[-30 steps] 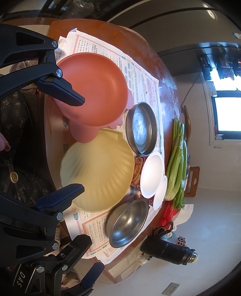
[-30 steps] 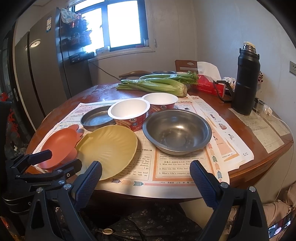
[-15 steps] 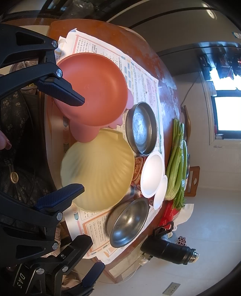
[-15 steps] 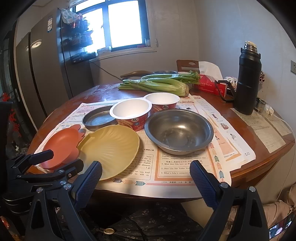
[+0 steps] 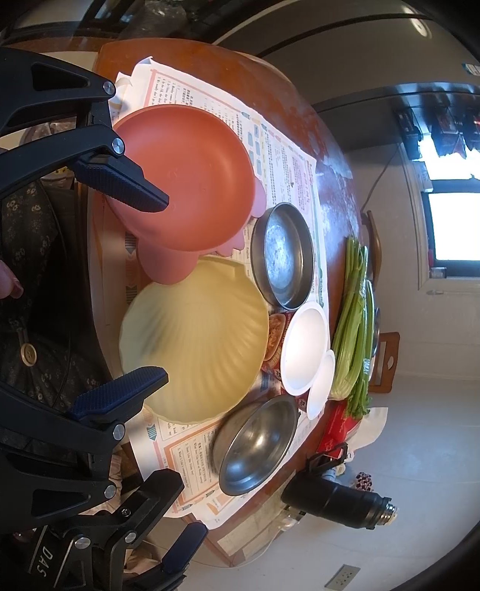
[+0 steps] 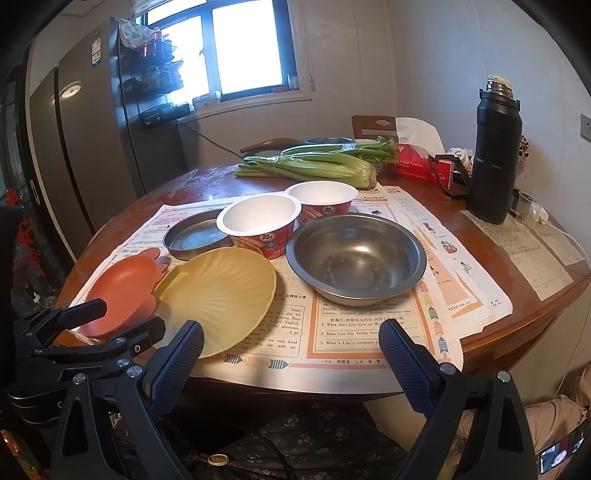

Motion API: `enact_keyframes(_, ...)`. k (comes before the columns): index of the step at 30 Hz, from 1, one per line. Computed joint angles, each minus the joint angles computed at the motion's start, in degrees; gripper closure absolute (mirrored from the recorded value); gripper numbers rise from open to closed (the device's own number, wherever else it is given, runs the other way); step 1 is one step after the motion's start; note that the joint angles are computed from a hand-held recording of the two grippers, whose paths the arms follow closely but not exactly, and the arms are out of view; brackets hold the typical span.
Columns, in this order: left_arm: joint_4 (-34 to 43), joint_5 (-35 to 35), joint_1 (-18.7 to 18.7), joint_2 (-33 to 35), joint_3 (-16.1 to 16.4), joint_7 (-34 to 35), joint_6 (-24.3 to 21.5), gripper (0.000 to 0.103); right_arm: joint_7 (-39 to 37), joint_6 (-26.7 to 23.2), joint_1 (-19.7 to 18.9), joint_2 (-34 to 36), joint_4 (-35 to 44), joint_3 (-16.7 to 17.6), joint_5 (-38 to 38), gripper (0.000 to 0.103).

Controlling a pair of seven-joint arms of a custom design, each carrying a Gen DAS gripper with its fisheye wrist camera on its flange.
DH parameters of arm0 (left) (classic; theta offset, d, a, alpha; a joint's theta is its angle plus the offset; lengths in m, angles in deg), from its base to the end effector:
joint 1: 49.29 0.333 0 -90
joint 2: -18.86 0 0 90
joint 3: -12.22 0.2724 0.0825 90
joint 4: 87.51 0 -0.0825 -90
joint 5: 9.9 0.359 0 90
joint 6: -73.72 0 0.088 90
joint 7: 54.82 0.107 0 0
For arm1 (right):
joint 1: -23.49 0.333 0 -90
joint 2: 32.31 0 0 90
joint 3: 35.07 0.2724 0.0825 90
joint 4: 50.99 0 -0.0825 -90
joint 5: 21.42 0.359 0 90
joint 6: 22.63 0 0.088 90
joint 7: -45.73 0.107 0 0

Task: Organize plates and bowls
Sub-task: 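Move the left tool to the salmon-pink bear plate and grip its rim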

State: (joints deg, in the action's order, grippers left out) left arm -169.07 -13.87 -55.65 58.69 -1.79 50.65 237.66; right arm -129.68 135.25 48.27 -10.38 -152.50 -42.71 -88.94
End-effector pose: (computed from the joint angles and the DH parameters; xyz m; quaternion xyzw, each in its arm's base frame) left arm 0.6941 -0.2060 0.3631 -0.4924 0.7840 -0.3279 0.1880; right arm 0.5998 0.2330 0.3662 -0.5219 0.7300 -0.3198 0.3041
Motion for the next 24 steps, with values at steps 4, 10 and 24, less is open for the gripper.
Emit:
enact_keyframes(4,0.0,0.2,-0.3,0.0,0.3,-0.4,0.0,0.017,-0.1,0.1,0.0,0.1,0.1,-0.1,0.0,0.008)
enact_keyframes(10,-0.3,-1.2,1.0,-0.4,-0.5,-0.8,0.4,0.017,3.4,2.3,0.3,-0.2,-0.1,-1.1,-3.4,0.008)
enact_keyframes(24,5.6,-2.1,4.1,3.2,3.9,-10.4,-1.4,0.017,-21.7,9.8,-4.5,8.4,12.2,3.2,13.3,0.008)
